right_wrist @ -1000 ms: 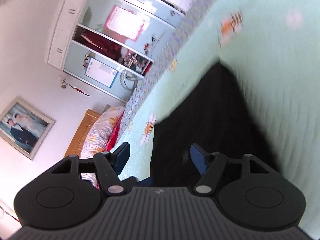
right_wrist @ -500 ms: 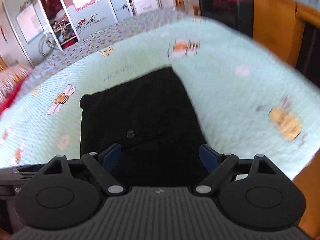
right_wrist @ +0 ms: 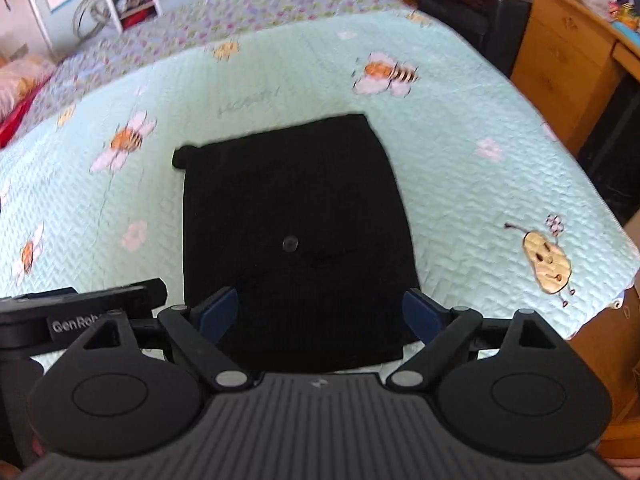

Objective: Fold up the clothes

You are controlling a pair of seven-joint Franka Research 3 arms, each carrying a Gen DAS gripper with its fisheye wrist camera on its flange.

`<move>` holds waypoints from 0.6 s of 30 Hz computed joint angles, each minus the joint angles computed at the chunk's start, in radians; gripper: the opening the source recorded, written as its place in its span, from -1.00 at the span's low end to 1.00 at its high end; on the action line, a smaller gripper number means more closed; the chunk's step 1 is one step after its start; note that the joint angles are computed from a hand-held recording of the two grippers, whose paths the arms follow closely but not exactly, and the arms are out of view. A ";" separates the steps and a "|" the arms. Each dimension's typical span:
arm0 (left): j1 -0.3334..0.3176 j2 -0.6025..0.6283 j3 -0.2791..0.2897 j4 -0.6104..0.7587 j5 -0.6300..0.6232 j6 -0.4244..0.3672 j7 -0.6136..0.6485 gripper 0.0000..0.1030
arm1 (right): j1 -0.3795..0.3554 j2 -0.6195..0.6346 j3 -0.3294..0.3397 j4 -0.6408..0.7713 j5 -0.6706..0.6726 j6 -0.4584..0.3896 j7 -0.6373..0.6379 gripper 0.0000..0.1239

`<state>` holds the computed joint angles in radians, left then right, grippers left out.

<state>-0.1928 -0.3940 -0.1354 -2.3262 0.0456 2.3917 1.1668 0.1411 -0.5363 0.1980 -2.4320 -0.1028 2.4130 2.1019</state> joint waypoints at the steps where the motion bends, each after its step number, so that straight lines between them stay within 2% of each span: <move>1: 0.001 0.016 -0.003 0.023 0.001 -0.039 -0.003 1.00 | 0.005 0.015 -0.005 0.014 0.003 -0.022 -0.017 0.47; 3: 0.003 0.041 -0.006 0.061 -0.002 -0.101 -0.004 1.00 | 0.014 0.040 -0.019 0.030 0.014 -0.044 -0.044 0.47; 8: 0.014 0.048 -0.010 0.061 -0.005 -0.087 -0.042 1.00 | 0.023 0.065 -0.045 0.036 0.048 -0.025 -0.084 0.47; 18: 0.019 0.042 -0.004 0.029 -0.014 -0.064 -0.052 0.99 | 0.020 0.101 -0.058 0.054 0.064 0.001 -0.137 0.46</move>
<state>-0.1741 -0.3518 -0.1392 -2.2971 0.0320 2.3274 1.1149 0.1607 -0.4357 0.1399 -2.3776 -0.0392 2.4135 1.9646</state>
